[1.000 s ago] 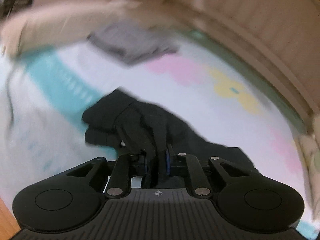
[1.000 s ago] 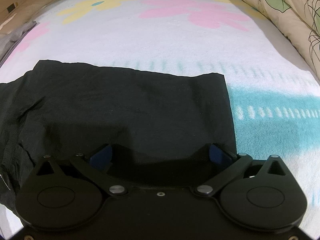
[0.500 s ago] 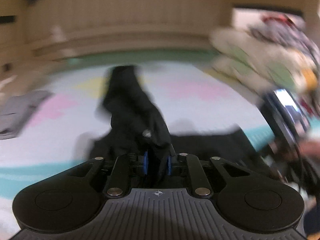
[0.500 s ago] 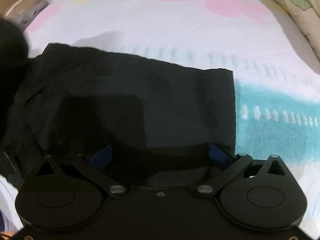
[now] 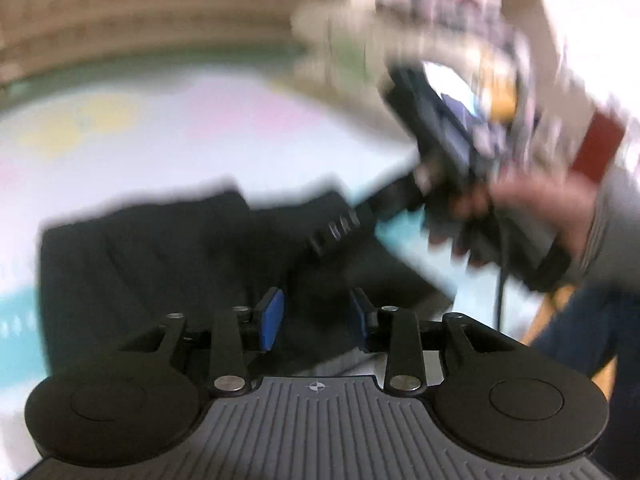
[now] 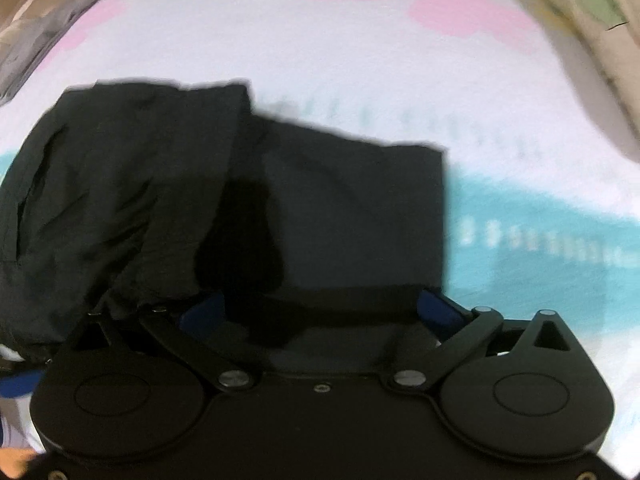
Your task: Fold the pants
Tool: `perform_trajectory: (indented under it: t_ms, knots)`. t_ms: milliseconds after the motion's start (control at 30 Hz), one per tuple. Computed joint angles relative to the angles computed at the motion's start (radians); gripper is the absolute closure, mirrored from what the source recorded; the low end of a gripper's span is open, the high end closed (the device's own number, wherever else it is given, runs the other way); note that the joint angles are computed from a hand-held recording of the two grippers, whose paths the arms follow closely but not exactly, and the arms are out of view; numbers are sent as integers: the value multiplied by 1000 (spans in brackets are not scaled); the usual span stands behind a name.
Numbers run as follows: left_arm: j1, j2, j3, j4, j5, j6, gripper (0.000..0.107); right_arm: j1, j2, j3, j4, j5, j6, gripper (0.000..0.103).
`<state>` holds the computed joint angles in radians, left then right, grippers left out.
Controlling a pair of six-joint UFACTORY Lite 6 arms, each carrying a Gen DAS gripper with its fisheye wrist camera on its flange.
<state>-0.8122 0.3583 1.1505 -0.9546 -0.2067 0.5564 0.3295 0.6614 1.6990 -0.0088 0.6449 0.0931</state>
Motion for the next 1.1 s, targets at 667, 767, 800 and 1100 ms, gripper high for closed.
perform_trajectory:
  t_ms: [667, 767, 800, 1100]
  knots:
    - [202, 169, 111, -1396, -92, 1170, 37, -50, 50, 58, 499, -16, -261, 19]
    - [204, 158, 109, -1415, -91, 1185, 36, -38, 69, 74, 484, -20, -244, 12]
    - [207, 157, 109, -1412, -89, 1187, 36, -30, 80, 87, 475, -23, -236, 11]
    - [230, 28, 4, -1254, -23, 964, 37, 30, 49, 96, 357, -37, -197, 63]
